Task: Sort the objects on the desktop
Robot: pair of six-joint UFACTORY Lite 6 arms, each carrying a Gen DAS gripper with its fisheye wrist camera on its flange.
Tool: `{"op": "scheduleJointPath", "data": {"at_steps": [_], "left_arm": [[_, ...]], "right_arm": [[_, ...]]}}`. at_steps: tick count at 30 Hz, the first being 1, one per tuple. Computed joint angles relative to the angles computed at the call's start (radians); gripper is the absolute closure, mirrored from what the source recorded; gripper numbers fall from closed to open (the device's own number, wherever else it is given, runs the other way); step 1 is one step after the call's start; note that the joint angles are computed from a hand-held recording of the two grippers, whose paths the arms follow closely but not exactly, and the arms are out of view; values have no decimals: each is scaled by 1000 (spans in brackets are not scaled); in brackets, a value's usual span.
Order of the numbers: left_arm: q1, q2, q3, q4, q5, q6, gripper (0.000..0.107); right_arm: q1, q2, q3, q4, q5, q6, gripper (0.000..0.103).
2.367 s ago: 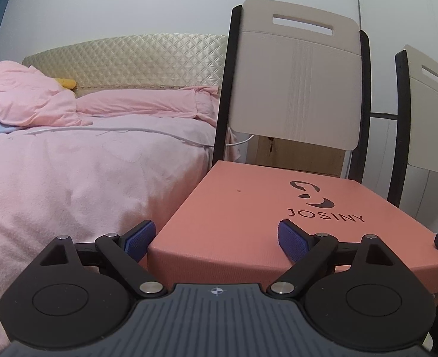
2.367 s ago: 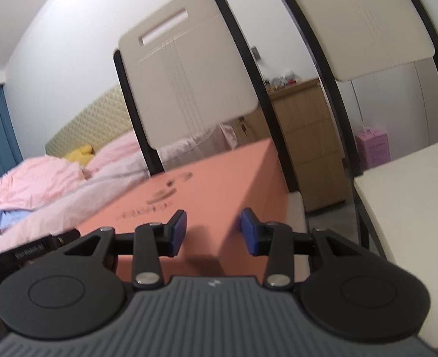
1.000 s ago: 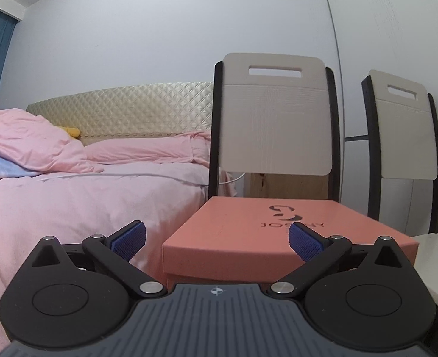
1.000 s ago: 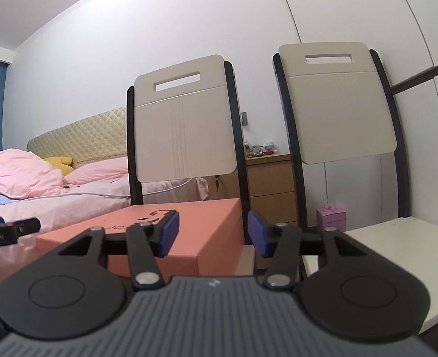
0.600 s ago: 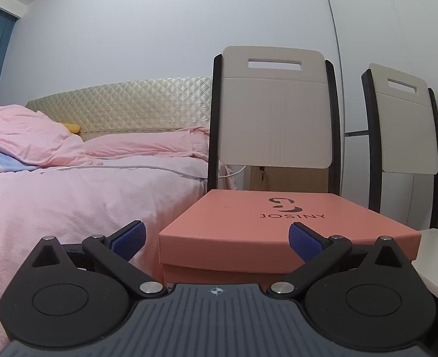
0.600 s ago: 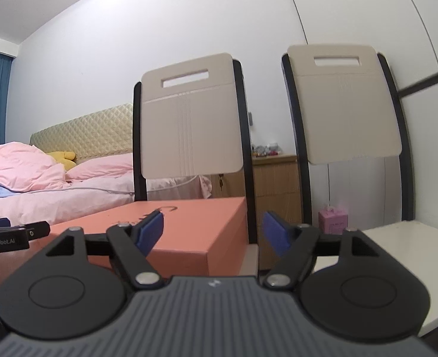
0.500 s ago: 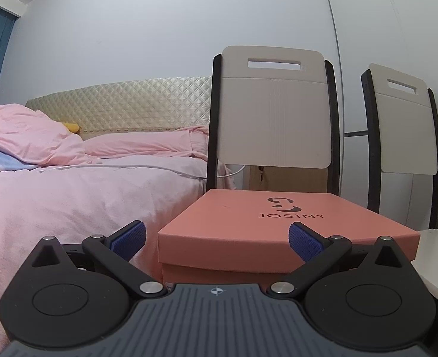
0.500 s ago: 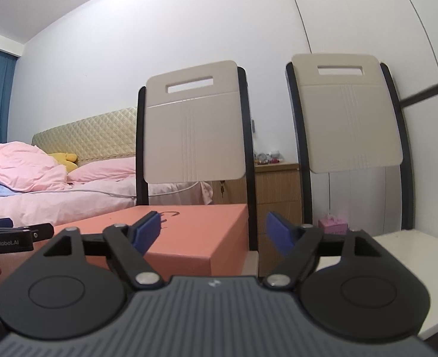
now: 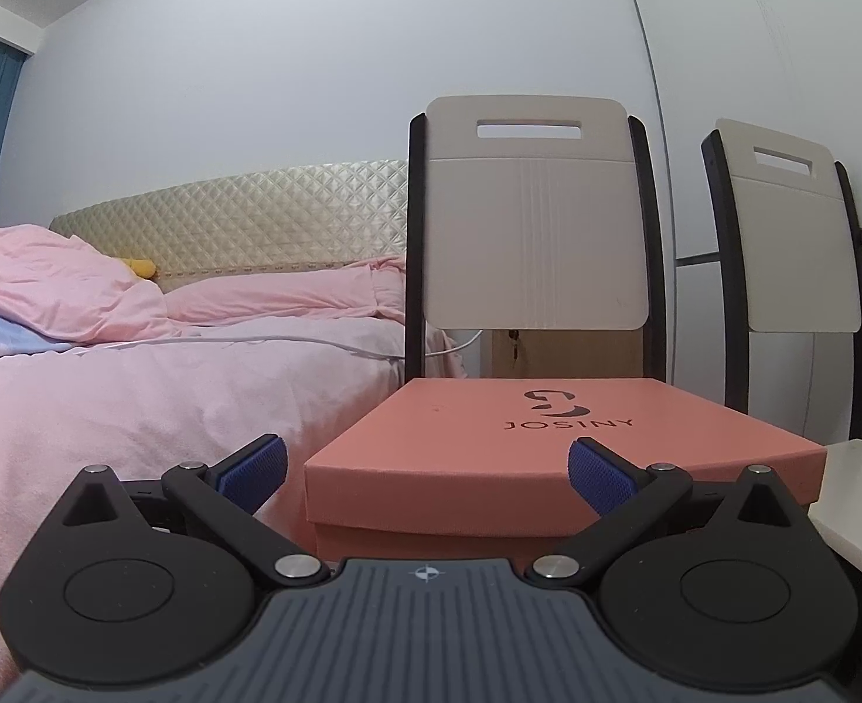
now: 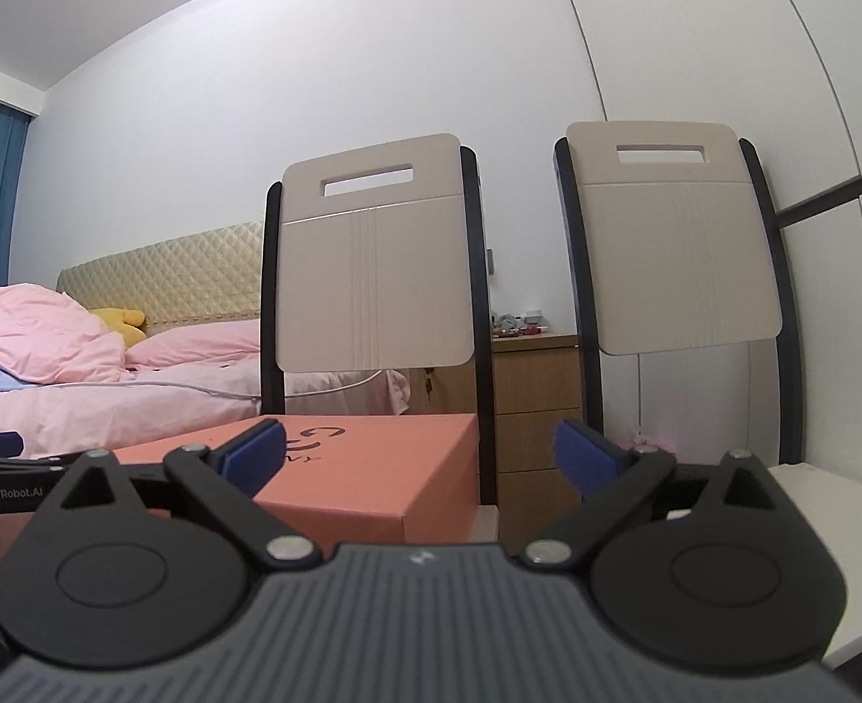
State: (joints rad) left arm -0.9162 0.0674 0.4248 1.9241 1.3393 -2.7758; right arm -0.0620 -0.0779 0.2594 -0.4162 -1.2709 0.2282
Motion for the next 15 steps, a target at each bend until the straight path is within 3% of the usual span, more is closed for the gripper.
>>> {"op": "scheduleJointPath", "data": {"at_steps": [15], "left_arm": [[2, 8, 9, 1, -6, 5, 4]], "right_arm": [[29, 4, 7, 56, 34, -29, 0]]}}
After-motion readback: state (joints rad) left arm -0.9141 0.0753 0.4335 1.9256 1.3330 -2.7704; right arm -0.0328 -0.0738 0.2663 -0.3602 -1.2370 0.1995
